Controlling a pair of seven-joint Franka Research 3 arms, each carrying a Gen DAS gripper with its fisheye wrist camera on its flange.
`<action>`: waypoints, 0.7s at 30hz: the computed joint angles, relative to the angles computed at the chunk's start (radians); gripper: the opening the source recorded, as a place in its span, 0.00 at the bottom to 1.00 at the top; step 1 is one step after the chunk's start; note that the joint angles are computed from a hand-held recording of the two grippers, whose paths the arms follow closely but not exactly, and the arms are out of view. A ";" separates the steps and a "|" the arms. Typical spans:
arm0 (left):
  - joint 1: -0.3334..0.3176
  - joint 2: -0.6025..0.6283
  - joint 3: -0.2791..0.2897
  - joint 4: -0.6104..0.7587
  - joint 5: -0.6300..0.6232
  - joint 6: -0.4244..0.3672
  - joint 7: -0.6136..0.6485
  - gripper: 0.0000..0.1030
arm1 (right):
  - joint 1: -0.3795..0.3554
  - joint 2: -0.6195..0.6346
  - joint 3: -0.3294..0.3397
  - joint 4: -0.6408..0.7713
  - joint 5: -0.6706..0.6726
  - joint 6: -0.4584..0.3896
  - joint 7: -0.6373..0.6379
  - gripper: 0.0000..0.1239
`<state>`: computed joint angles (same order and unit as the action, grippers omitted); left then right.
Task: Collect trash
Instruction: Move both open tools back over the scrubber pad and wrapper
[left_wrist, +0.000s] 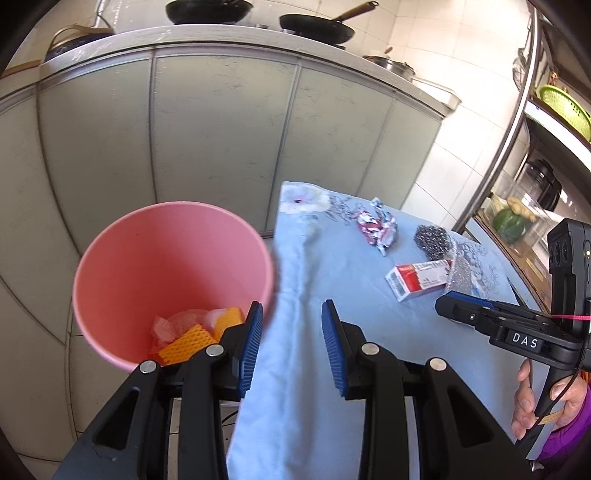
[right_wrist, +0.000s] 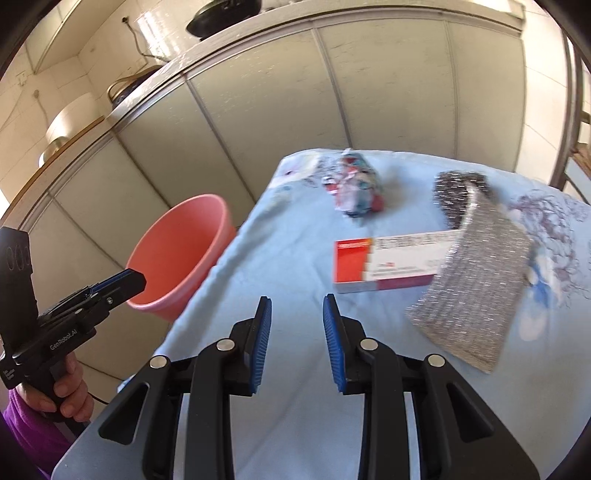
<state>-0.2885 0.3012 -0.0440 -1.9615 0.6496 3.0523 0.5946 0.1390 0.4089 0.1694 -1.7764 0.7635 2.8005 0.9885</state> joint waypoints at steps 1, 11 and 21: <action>0.006 0.007 -0.013 0.008 -0.010 -0.003 0.016 0.31 | -0.002 -0.006 -0.006 -0.012 0.000 0.011 0.003 0.24; 0.021 0.116 -0.109 0.175 -0.146 -0.055 0.236 0.40 | -0.045 -0.039 -0.035 -0.093 0.023 0.096 0.050 0.24; -0.007 0.233 -0.136 0.347 -0.253 -0.121 0.376 0.41 | -0.101 -0.018 -0.048 -0.096 0.028 0.101 0.111 0.25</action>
